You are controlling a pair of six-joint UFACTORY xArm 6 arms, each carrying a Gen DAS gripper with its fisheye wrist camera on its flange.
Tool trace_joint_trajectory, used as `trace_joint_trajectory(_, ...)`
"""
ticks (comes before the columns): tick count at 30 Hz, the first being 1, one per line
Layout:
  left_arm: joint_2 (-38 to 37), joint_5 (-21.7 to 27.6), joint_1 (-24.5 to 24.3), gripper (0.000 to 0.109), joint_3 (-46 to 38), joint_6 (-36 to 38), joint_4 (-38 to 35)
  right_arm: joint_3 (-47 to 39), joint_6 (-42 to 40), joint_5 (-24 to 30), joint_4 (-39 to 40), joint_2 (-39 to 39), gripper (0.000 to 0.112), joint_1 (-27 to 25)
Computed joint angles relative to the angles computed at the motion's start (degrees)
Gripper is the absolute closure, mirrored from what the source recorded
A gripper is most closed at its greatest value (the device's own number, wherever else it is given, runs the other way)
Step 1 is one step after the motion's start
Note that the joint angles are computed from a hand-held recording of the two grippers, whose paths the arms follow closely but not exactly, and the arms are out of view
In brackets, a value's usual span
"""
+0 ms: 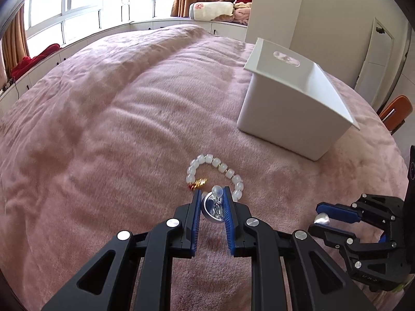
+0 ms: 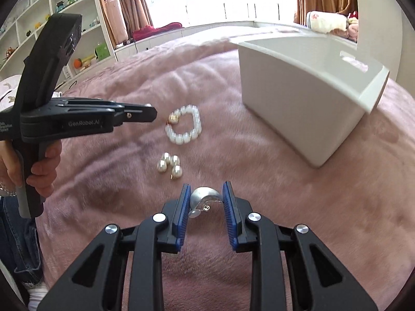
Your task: Organize jewelry
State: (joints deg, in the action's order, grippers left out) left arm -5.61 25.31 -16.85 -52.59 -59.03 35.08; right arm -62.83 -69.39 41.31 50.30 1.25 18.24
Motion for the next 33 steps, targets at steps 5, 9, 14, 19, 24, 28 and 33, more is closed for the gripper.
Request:
trace_joint_trajectory(5,1.0,1.5,-0.3,0.087,-3.3,3.0,1.6,-2.5,-0.5,-0.4,1.1,-0.3,0.087,0.0)
trace_joint_trajectory(9,2.4,1.4,0.0,0.087,-6.4,3.7,2.6,-5.7,-0.7,-1.2,2.0,0.3,0.087,-0.2)
trace_joint_trajectory(14,5.0,1.1,0.3,0.087,-11.7,3.9,4.1,-9.5,0.7,-3.1,1.7,1.9,0.087,-0.3)
trace_joint_trajectory(19,8.6,1.2,-0.1,0.087,-18.0,7.3,1.6,-13.7,4.5,-5.9,-0.1,4.3,0.087,-0.3)
trace_joint_trajectory(24,13.9,1.8,-0.7,0.087,-25.8,11.9,-3.3,-19.8,10.3,-6.3,-2.5,8.7,0.087,-1.7)
trace_joint_trajectory(28,20.0,3.7,-1.0,0.087,-33.7,15.9,-8.3,-24.9,13.7,-5.7,-5.2,12.6,0.087,-2.5)
trace_joint_trajectory(33,27.5,7.3,-1.4,0.087,-44.3,21.0,-11.4,-30.8,16.8,-5.8,-8.7,17.1,0.087,-2.8)
